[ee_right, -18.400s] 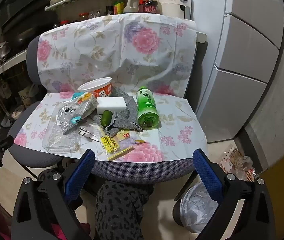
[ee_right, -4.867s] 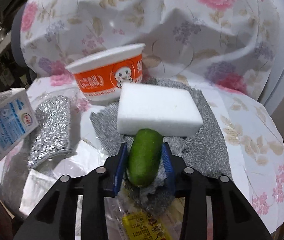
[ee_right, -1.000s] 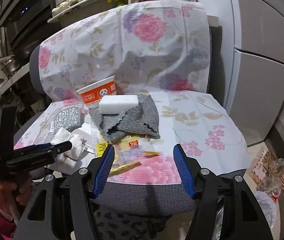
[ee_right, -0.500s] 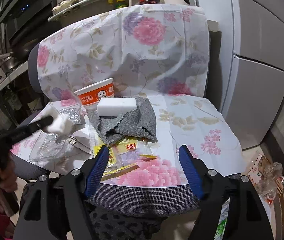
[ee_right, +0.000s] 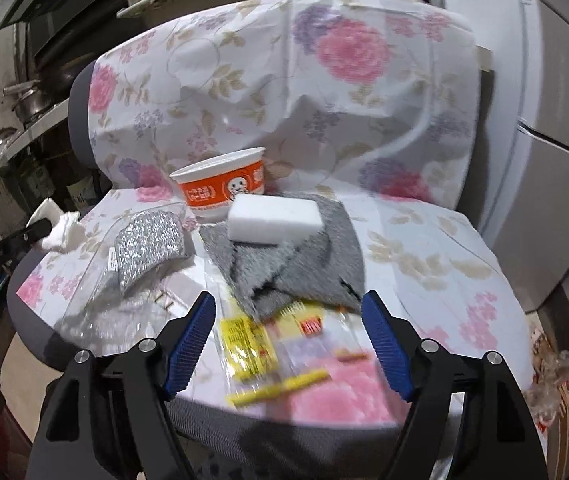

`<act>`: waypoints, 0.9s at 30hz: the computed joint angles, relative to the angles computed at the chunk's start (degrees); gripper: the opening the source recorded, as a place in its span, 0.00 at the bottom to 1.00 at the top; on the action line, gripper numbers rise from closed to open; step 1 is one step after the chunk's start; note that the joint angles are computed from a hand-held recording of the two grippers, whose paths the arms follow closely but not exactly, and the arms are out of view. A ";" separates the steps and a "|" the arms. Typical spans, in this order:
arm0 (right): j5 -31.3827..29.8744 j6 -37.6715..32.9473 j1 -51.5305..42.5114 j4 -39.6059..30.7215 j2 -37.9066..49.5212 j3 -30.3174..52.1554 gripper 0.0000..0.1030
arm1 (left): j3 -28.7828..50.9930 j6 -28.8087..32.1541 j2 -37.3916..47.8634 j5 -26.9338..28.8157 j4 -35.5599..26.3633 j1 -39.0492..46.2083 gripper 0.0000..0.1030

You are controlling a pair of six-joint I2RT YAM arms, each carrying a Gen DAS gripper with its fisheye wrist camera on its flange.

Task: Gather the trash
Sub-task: 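Grasp the white tissue with the left tool while the right tool grasps the white sponge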

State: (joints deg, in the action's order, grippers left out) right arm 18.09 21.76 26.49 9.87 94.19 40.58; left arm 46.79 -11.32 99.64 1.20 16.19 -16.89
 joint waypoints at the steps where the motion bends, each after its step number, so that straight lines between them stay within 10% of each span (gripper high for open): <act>1: -0.42 -0.86 -0.30 0.07 2.09 2.07 0.74 | 0.61 -0.06 0.95 0.31 0.00 0.29 0.02; 19: -0.27 -9.64 -2.86 -15.43 34.86 42.40 0.54 | 10.86 0.59 11.16 1.80 -1.48 1.29 0.02; 27: 4.98 -13.81 -1.48 -6.30 28.77 34.32 0.32 | 9.26 0.56 9.52 2.09 -1.26 1.59 0.02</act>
